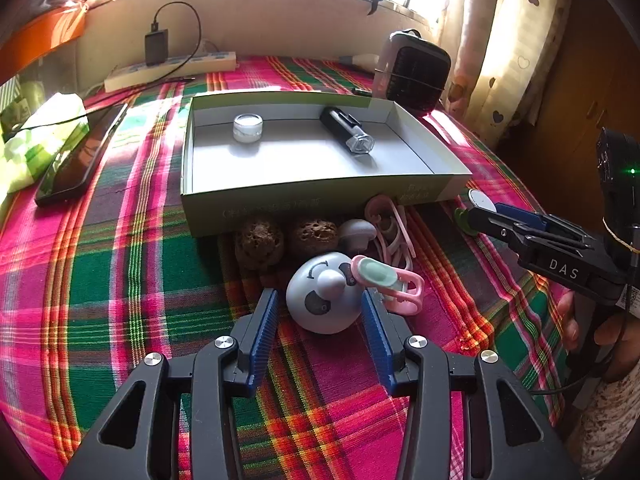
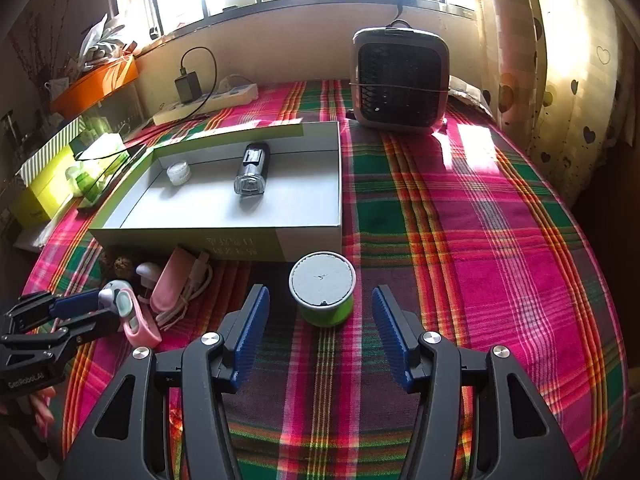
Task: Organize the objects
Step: 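Grasp the green tape spool with the right tool while the left tool grasps the white round toy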
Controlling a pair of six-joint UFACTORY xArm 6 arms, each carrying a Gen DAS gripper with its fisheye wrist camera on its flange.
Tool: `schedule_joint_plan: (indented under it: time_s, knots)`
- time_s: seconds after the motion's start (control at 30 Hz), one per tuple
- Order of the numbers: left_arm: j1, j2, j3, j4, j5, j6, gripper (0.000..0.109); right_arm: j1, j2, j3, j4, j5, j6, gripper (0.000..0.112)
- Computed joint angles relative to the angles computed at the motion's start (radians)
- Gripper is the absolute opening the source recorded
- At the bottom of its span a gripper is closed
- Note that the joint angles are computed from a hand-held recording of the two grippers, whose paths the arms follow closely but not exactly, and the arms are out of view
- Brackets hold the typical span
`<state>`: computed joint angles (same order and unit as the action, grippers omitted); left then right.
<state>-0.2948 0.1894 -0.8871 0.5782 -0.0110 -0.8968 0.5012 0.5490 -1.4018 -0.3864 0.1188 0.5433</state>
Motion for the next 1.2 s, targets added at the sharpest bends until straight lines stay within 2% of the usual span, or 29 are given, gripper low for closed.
schedule_joint_plan:
  time_s: [0.07, 0.4, 0.73, 0.8, 0.93, 1.0, 1.2]
  knots:
    - [-0.005, 0.002, 0.000, -0.041, -0.002, 0.034, 0.042, 0.002, 0.010, -0.015, 0.026, 0.013, -0.033, 0.056]
    - [0.001, 0.024, -0.049, 0.075, 0.042, -0.070, 0.042, 0.004, 0.052, -0.075, 0.136, 0.054, -0.134, 0.056]
    - [0.011, 0.029, -0.054, 0.114, 0.031, -0.135, 0.042, -0.004, 0.054, -0.077, 0.091, 0.048, -0.087, 0.055]
    - [0.012, 0.028, -0.056, 0.131, 0.035, -0.154, 0.041, -0.008, 0.051, -0.073, 0.064, 0.042, -0.060, 0.050]
    - [0.016, 0.025, -0.055, 0.168, 0.037, -0.202, 0.041, -0.004, 0.050, -0.069, 0.091, 0.040, -0.092, 0.043]
    - [0.017, 0.022, -0.052, 0.169, 0.035, -0.208, 0.041, -0.002, 0.047, -0.065, 0.094, 0.034, -0.100, 0.036]
    - [0.017, 0.017, -0.036, 0.108, 0.022, -0.166, 0.041, -0.004, 0.045, -0.060, 0.076, 0.028, -0.080, 0.035]
